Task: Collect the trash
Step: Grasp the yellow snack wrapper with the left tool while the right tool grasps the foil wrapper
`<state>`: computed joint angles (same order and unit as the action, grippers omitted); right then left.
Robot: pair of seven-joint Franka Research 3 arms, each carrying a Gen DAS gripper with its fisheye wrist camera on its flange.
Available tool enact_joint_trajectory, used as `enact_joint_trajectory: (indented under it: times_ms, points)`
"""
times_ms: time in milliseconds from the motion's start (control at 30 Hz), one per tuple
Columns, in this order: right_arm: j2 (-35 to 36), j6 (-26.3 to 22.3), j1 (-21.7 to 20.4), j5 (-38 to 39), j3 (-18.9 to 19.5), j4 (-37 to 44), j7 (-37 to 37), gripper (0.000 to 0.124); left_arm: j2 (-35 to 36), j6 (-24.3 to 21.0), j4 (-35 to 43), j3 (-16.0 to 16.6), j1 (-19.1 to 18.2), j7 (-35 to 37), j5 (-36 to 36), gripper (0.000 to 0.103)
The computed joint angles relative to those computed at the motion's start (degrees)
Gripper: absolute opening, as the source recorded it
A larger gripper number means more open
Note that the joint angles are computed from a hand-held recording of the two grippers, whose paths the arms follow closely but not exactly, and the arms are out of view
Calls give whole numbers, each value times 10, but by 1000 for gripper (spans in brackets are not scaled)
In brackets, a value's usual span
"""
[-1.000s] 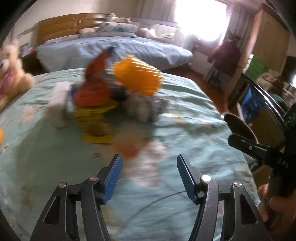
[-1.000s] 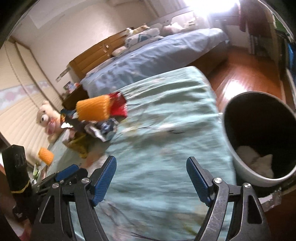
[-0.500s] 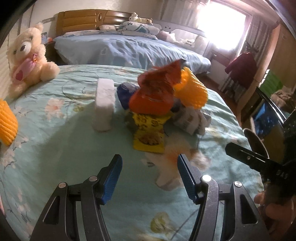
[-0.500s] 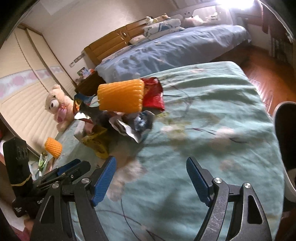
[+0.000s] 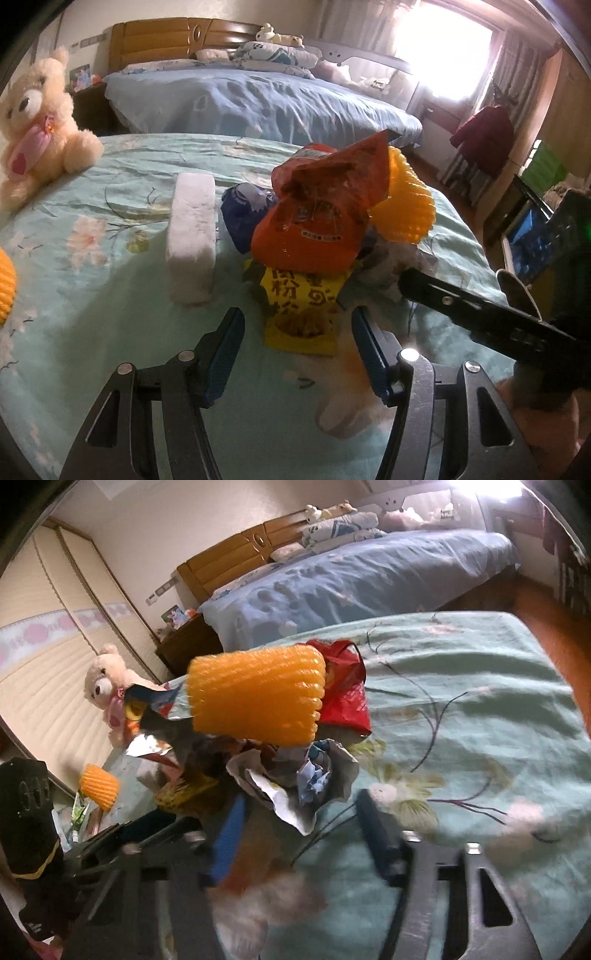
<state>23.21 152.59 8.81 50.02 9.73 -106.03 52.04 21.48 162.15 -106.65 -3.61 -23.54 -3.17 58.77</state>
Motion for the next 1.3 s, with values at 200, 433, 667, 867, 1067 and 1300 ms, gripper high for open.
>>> enact_joint_trajectory:
  times_ms: [200, 433, 667, 867, 1067, 1300]
  points:
    - [-5, -4, -15, 43, 8, -7, -31, 7, 10, 26, 8, 15, -4, -8, 13, 25]
    - [-53, -11, -24, 95, -5, -66, -68, 4, 5, 49, 0, 11, -14, -19, 45, 22]
    - [-105, 3, -28, 126, -36, -123, -80, 1, 23, 68, 18, -5, -12, 49, 6, 22]
    - [-140, 16, -33, 149, -57, -162, -94, 1, 36, 80, 35, -5, -27, 111, -42, 22]
    - [-168, 22, -38, 167, -75, -193, -105, 1, 67, 86, 74, -13, -35, 194, -103, 22]
    - [-193, 33, -43, 179, -92, -219, -114, 1, 97, 92, 112, -24, -43, 285, -172, 22]
